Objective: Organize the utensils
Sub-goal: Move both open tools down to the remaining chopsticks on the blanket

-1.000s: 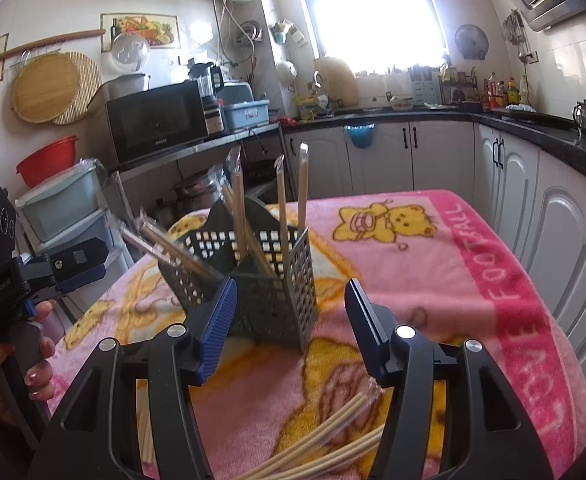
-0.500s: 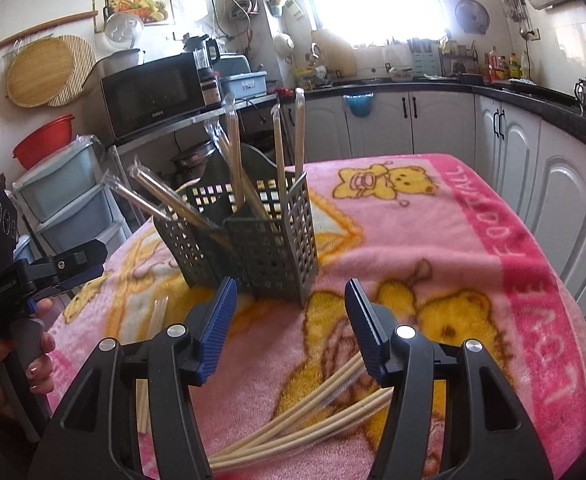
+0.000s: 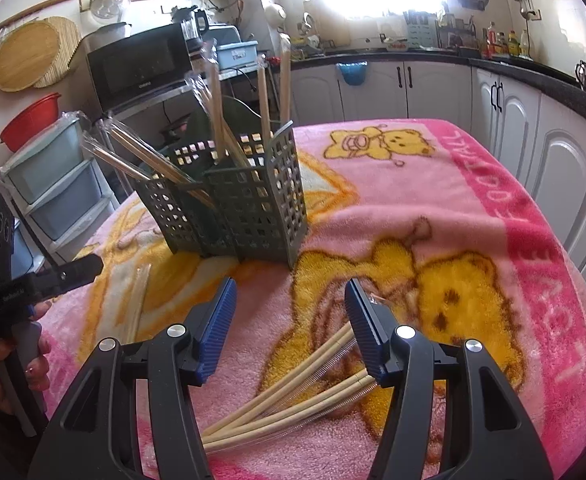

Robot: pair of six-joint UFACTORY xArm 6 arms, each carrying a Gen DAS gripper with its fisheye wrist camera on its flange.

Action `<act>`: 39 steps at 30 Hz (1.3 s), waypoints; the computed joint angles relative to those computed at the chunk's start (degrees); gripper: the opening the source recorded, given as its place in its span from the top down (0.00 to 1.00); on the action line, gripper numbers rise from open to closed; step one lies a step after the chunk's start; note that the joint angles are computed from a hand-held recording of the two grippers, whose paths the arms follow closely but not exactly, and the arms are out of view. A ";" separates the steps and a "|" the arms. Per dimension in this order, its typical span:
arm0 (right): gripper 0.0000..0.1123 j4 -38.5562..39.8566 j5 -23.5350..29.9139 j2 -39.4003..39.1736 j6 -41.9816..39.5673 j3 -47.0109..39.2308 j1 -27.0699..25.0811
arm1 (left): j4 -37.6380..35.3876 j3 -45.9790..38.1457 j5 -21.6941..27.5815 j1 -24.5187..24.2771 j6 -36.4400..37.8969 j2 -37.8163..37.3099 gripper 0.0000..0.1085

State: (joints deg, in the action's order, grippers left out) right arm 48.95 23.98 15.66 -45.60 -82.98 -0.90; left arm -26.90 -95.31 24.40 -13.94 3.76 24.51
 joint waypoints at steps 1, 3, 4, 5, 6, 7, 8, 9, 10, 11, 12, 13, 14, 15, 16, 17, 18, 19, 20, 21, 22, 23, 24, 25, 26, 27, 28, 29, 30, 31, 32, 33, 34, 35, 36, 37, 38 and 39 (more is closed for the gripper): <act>0.52 -0.89 0.33 0.34 0.96 -0.28 -0.11 | -0.58 -0.40 1.05 0.32 -0.33 0.49 0.15; 0.52 -2.50 0.53 0.91 2.54 -0.70 -0.25 | -2.45 -0.82 2.38 0.86 -0.27 1.17 0.31; 0.52 -3.12 0.66 1.03 3.07 -0.81 -0.31 | -3.62 -1.23 3.20 1.18 -0.02 1.56 0.37; 0.52 -3.63 0.80 1.24 3.52 -0.99 -0.38 | -4.89 -1.75 3.91 1.53 0.19 2.10 0.44; 0.52 -3.94 0.96 1.51 3.82 -1.27 -0.49 | -5.35 -2.09 4.29 1.69 0.06 2.41 0.48; 0.52 -4.27 1.10 1.75 4.22 -1.54 -0.59 | -5.97 -2.56 4.61 1.90 0.19 2.77 0.51; 0.52 -4.34 1.23 1.94 4.34 -1.73 -0.68 | -6.56 -3.42 5.05 2.19 0.22 3.44 0.57; 0.52 -4.25 1.28 2.13 4.27 -1.93 -0.74 | -6.30 -4.61 5.68 2.46 -0.30 4.28 0.60; 0.52 -4.55 1.28 2.33 4.56 -2.14 -0.79 | -5.87 -5.51 6.07 2.61 -0.82 4.87 0.61; 0.52 -4.68 1.37 2.50 4.75 -2.34 -0.84 | -5.43 -6.85 6.57 2.80 -1.28 5.77 0.61; 0.52 -4.48 1.52 2.67 4.61 -2.57 -0.93 | -5.13 -8.18 7.22 2.95 -1.42 6.66 0.61; 0.52 -4.68 1.49 2.73 4.77 -2.64 -0.91 | -4.35 -9.13 7.60 2.97 -2.09 7.30 0.61; 0.52 -4.97 1.43 2.81 5.02 -2.70 -0.90 | -3.46 -10.89 8.41 3.07 -2.85 8.47 0.61; 0.52 -4.99 1.57 2.98 5.07 -2.91 -1.00 | -3.31 -11.93 8.92 3.18 -2.87 9.18 0.61; 0.52 -5.07 1.63 3.11 5.21 -3.03 -1.01 | -2.42 -13.18 9.52 3.22 -3.52 10.07 0.61; 0.52 -5.11 1.71 3.25 5.30 -3.17 -1.08 | -1.46 -14.65 10.49 3.28 -4.32 11.05 0.61; 0.52 -5.07 1.77 3.44 5.28 -3.39 -1.16 | -1.59 -15.89 11.27 3.34 -4.18 11.88 0.61; 0.52 -5.21 1.78 3.66 5.38 -3.63 -1.26 | -1.25 -16.44 11.42 3.33 -4.31 12.31 0.61; 0.52 -5.40 1.83 3.82 5.60 -3.80 -1.30 | -0.19 -17.48 11.83 3.30 -4.85 13.00 0.62; 0.52 -5.55 1.93 4.04 5.87 -4.04 -1.42 | 0.39 -18.26 12.26 3.30 -5.16 13.49 0.62; 0.52 -5.51 1.96 4.03 5.95 -4.06 -1.48 | 0.74 -18.63 12.41 3.22 -5.48 13.67 0.62; 0.52 -5.40 1.88 4.02 5.93 -4.01 -1.50 | 1.16 -19.00 12.47 3.16 -5.59 13.85 0.62; 0.52 -5.57 1.81 4.05 6.11 -4.03 -1.53 | 1.92 -19.10 12.30 3.08 -5.90 13.85 0.62; 0.52 -5.53 1.82 4.10 6.21 -4.11 -1.63 | 2.23 -18.95 12.00 3.05 -6.12 13.71 0.62; 0.52 -5.31 1.92 4.13 6.07 -4.21 -1.69 | 2.20 -18.95 11.85 3.07 -6.11 13.66 0.62; 0.52 -5.31 1.87 4.17 6.02 -4.27 -1.75 | 2.29 -18.88 11.59 3.05 -5.99 13.55 0.62; 0.52 -5.54 1.76 4.21 6.20 -4.33 -1.75 | 2.51 -19.25 11.77 3.05 -5.96 13.73 0.62; 0.52 -5.64 1.77 4.31 6.28 -4.45 -1.79 | 2.61 -20.69 12.88 3.10 -5.84 14.54 0.62; 0.52 -5.83 1.79 4.44 6.46 -4.60 -1.81 | 2.89 -21.92 13.66 3.12 -6.22 15.30 0.62; 0.52 -6.11 1.80 4.64 6.82 -4.86 -1.87 | 3.49 -23.52 14.70 3.18 -6.97 16.29 0.62; 0.52 -6.23 1.72 4.76 7.02 -4.97 -1.87 | 3.97 -24.72 15.37 3.19 -7.52 17.06 0.62; 0.52 -6.66 1.74 4.97 7.40 -5.24 -1.94 | 4.20 -25.59 15.75 3.17 -7.70 17.62 0.62; 0.52 -7.30 1.75 5.10 7.98 -5.38 -1.96 | 4.56 -26.57 16.22 3.12 -7.98 18.21 0.62; 0.52 -7.84 1.88 5.24 8.47 -5.53 -2.00 | 4.98 -27.63 16.78 3.06 -8.17 18.85 0.62; 0.52 -9.15 2.33 5.58 9.58 -5.96 -2.12 | 5.52 -28.70 17.28 2.97 -8.37 19.48 0.62; 0.52 -10.53 2.70 5.93 10.79 -6.34 -2.17 | 6.13 -29.71 17.77 2.85 -8.62 20.03 0.62; 0.52 -12.17 3.26 6.42 12.23 -6.90 -2.30 | 6.69 -30.87 18.25 2.69 -8.66 20.63 0.62; 0.52 -13.08 3.82 6.79 13.08 -7.35 -2.42 | 6.94 -31.73 18.60 2.58 -8.57 21.08 0.64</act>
State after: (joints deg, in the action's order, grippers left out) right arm 35.87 27.80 22.45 -32.52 -90.32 -3.33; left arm -19.96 -127.05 43.00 -11.36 -4.81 45.59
